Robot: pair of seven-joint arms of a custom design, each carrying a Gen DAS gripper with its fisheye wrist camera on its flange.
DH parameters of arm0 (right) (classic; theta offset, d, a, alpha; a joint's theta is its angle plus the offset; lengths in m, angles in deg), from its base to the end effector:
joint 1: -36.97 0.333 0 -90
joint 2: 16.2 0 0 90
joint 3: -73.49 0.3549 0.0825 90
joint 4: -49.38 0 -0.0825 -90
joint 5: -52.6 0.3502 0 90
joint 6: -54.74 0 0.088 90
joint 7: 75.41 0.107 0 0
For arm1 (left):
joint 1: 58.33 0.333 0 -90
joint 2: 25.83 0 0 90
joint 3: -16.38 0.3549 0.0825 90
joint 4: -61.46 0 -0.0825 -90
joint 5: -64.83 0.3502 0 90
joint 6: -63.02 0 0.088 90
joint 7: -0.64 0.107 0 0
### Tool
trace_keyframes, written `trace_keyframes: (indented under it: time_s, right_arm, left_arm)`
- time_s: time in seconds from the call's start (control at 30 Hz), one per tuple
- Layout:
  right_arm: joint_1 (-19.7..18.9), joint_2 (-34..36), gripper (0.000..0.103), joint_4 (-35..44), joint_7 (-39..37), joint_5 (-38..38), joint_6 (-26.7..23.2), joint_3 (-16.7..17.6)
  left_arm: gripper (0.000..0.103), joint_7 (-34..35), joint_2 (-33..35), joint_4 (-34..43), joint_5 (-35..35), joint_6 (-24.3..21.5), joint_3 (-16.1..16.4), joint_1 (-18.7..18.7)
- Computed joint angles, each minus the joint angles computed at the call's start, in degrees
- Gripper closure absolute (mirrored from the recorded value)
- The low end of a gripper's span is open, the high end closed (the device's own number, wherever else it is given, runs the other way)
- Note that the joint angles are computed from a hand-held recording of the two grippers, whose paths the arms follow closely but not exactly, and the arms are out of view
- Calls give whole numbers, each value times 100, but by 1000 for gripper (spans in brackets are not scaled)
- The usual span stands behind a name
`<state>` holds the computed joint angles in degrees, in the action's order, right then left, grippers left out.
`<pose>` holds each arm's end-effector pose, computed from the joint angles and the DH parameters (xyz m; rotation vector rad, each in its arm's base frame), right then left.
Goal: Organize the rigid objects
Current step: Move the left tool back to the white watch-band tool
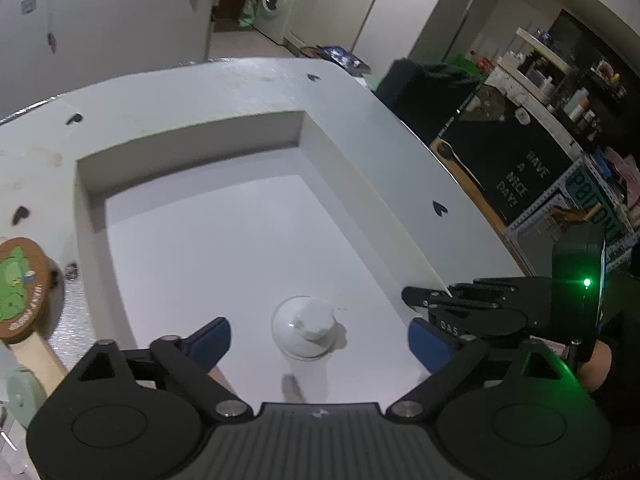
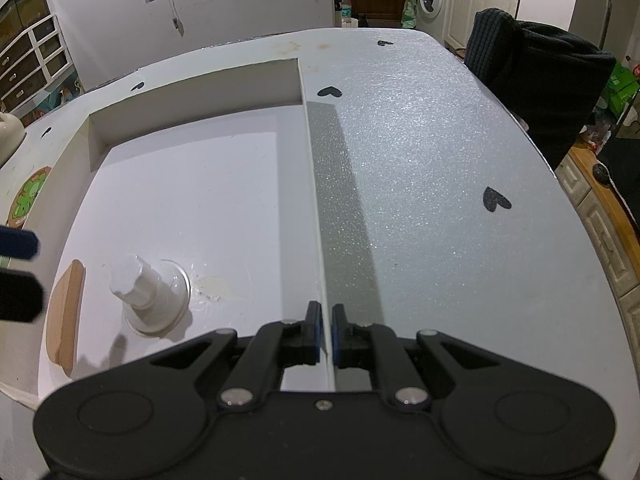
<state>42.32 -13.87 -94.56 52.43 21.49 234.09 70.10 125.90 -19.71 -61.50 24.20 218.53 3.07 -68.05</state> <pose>0.4799 0.0614 0.3902 -1.7993 1.9577 -0.5244 0.5299 -0.1959 0.4580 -1.5946 2.4722 -0.9512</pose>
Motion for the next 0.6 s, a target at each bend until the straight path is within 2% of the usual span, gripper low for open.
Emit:
trace_keyframes:
  time_s: [0.1, 0.33, 0.6]
  right_arm:
    - [-4, 7, 96, 10, -35, 8, -16, 6]
    - [-2, 14, 96, 20, -65, 20, -32, 6]
    - [1, 16, 96, 22, -61, 13, -30, 3]
  left_arm:
    - [0, -112, -81, -99, 35, 183, 36, 3]
    - [0, -538, -182, -279, 251, 583, 135, 50]
    - [0, -1524, -295, -605, 1035, 1204, 333, 187]
